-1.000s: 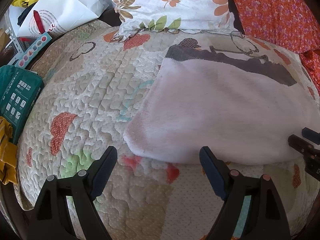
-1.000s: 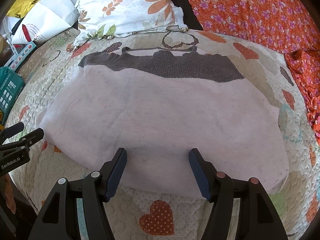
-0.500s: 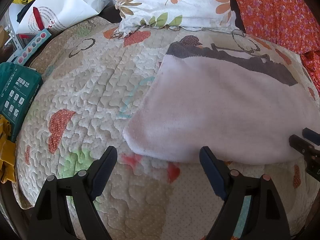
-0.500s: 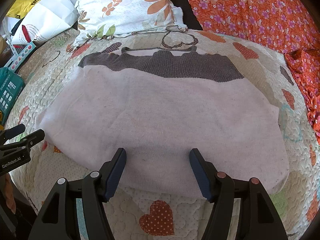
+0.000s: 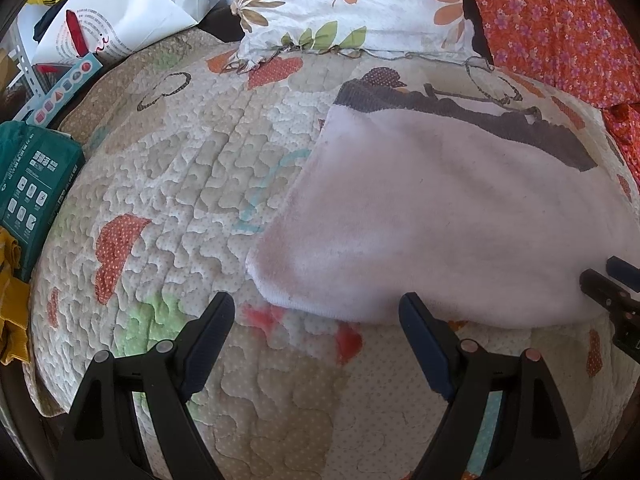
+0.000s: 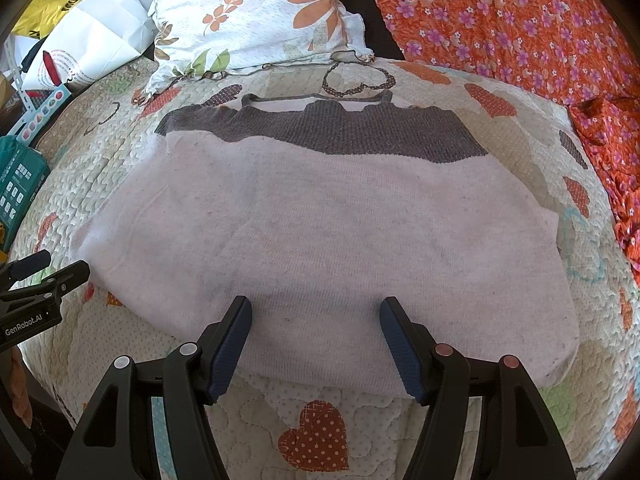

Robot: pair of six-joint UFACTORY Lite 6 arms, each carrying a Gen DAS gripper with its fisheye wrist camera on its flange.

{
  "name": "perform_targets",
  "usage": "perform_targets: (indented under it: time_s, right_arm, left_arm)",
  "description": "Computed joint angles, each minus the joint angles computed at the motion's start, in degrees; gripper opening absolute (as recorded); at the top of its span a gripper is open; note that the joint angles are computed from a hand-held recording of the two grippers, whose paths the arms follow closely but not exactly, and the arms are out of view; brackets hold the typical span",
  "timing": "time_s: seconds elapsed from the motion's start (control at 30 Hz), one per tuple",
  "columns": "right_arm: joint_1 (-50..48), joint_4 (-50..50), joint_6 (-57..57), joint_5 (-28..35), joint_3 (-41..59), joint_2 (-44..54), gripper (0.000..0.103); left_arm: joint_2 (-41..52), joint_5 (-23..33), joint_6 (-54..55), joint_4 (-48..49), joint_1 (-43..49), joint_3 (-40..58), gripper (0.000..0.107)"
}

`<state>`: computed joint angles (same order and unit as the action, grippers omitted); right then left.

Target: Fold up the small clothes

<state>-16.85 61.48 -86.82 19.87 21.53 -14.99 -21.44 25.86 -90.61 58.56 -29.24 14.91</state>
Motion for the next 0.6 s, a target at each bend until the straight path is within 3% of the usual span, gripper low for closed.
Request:
perform_targets:
  time_s: [0.6]
  right_arm:
    - [0.1,0.6,-0.5,-0.2,0.0,0.3,0.073]
  left_arm:
    - [0.9,-0.7,-0.2,0.0,0.2,0.1,0.083]
